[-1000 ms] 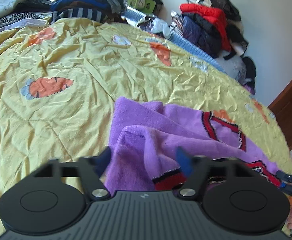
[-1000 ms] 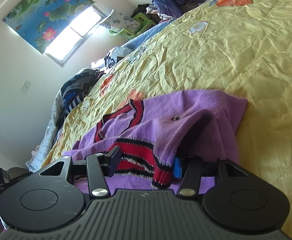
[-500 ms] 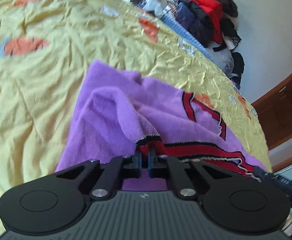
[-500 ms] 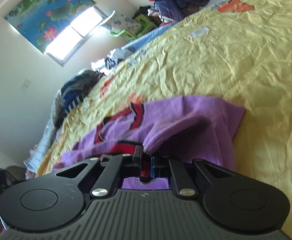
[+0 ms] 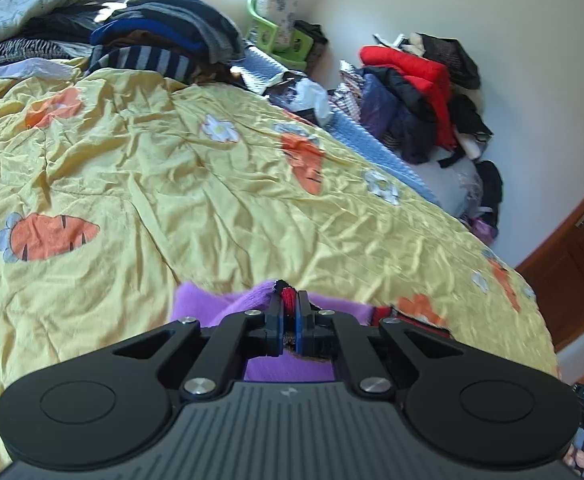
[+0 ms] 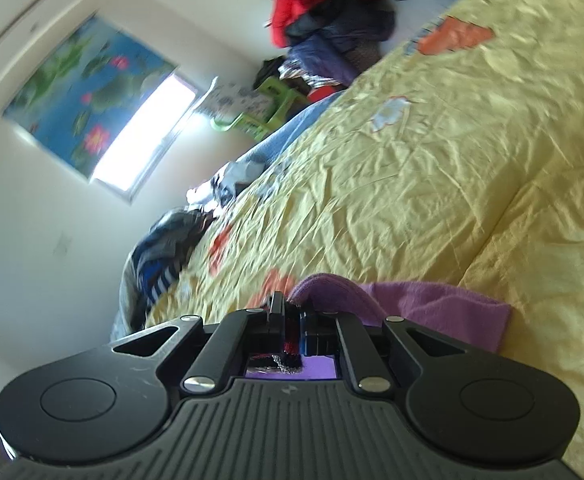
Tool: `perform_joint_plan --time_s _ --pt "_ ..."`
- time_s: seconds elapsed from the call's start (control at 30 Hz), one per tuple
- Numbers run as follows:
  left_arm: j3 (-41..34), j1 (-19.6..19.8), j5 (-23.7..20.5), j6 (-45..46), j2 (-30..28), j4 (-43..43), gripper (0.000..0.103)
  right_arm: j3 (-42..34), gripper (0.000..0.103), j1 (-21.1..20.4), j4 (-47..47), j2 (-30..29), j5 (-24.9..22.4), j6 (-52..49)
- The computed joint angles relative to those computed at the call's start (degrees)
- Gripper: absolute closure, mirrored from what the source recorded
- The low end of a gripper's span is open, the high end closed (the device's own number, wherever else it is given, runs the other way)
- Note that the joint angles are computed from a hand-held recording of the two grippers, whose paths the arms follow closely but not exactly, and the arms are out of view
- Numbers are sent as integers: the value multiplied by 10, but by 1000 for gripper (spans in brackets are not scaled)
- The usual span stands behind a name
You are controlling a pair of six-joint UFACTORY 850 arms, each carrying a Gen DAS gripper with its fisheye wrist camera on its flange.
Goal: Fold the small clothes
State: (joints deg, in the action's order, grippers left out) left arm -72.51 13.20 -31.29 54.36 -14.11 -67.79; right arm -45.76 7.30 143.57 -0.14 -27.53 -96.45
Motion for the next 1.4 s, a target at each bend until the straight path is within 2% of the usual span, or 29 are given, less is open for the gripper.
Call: perform_joint_plan --time_s 0.23,0.43,0.5,0.57,0.63,0.77,0.87,0.93,1.0,1.07,1.17,1.27,1.33,1.4 --pt "-43 -10 26 -67 -50 33 98 -23 91 -2 34 -44 14 9" --pt "-58 -23 40 -107 -67 80 97 -27 87 -6 46 -70 -7 47" --pt "-58 -25 47 -107 -66 84 97 -28 80 -9 44 -74 -15 59" --pt "-61 -26 46 -111 -66 88 97 -26 59 -11 51 -77 -32 55" --pt "-68 -26 42 -126 -69 107 97 -26 50 -10 67 -76 -37 42" --pt "-79 -32 51 -168 -74 151 93 -40 46 -1 79 -77 -7 6" --pt "-85 -34 65 -189 -75 176 82 -44 44 10 114 -72 14 -40" --pt "-82 -34 82 -191 -71 178 49 -46 44 19 129 -67 26 -72" --pt "-66 -34 117 -169 -58 152 29 -49 44 32 149 -60 45 -115" --pt "-53 -36 144 -144 -45 145 28 -51 43 46 162 -53 62 -158" --pt "-31 -41 160 -135 -23 179 29 -54 40 67 123 -42 77 -155" --pt "10 -44 174 -44 10 114 28 -61 37 91 51 -37 92 -120" --pt "35 -43 163 18 28 63 28 -68 36 110 1 -37 106 -92" --pt "58 -44 153 49 45 49 27 -76 36 134 -36 -38 134 -82"
